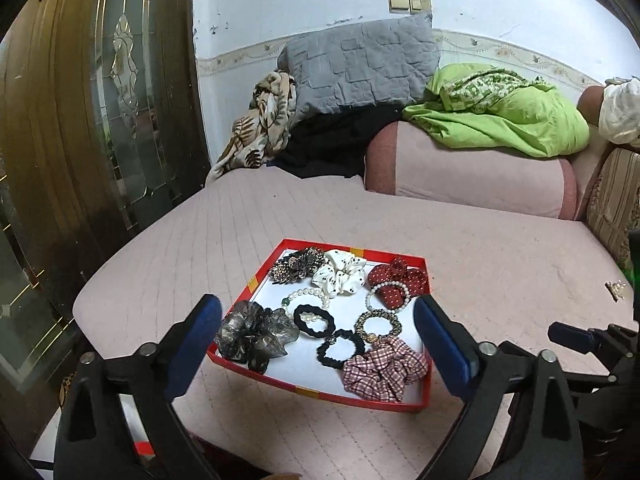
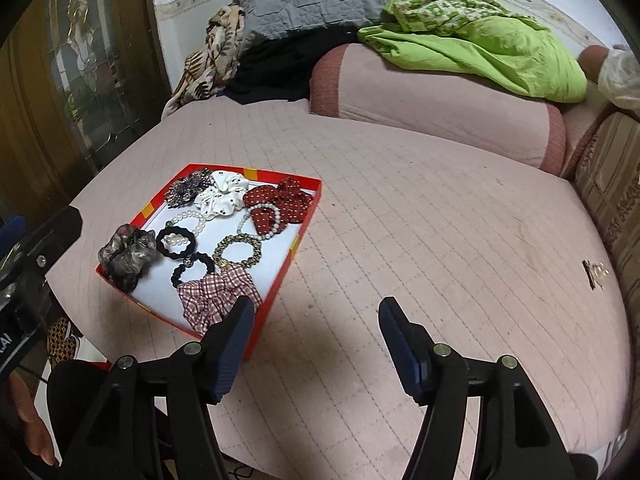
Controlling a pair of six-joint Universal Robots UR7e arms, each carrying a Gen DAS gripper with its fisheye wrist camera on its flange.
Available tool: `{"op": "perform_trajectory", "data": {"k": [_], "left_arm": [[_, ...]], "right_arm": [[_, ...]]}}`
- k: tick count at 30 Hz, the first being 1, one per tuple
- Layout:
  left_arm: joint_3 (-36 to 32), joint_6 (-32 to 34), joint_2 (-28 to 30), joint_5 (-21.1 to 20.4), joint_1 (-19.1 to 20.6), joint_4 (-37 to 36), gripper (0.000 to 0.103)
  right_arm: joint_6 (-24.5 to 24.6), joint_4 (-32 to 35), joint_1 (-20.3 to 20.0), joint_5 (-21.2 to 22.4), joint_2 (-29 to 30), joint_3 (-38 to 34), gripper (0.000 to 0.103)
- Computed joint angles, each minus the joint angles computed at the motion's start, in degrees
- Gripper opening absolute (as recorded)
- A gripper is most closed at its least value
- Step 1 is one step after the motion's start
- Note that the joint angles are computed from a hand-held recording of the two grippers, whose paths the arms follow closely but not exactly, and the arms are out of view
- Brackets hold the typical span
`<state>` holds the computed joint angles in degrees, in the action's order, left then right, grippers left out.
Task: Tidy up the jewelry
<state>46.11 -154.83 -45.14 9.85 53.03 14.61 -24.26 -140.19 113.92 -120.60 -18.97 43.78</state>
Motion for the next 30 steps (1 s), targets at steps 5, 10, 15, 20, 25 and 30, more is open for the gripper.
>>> {"op": "perform_trajectory", "data": {"k": [5,10,15,20,25,30], "left_arm": [[1.3,-2.4,-0.7,0.8,-0.9,0.5,0.1],[-5.8,-15.6,3.9,0.3,-1.1,15.6,0.1],[-8.5,-23.6,6.3,0.0,-1.2,24.0,0.1],[-10.9,-29.7,8.3,0.2,-1.2,31.3,0.1],[-12.5,-36.5,10.2,1.1,-1.1,38.6,0.1],[-13.3,-42.1,11.5,2.1,-0.9,44.1,0.1]], "right_arm": [[-1.1,-4.5,0.3,-2.2,-2.0,4.3,0.075],[-3.0,-8.8,0.8,-4.8,-3.4,7.9,0.076],[-5.0,-12.5,1.2,-6.5,-4.2,10.0,0.079],[-5.3,-14.3,1.4,-7.6,-4.7,11.0,0.081],[-4.7,-15.0,1.5,-8.4,-5.3,11.8,0.082],[-4.5,-15.8,1.5,-8.8,-5.6,12.2,0.083]]}}
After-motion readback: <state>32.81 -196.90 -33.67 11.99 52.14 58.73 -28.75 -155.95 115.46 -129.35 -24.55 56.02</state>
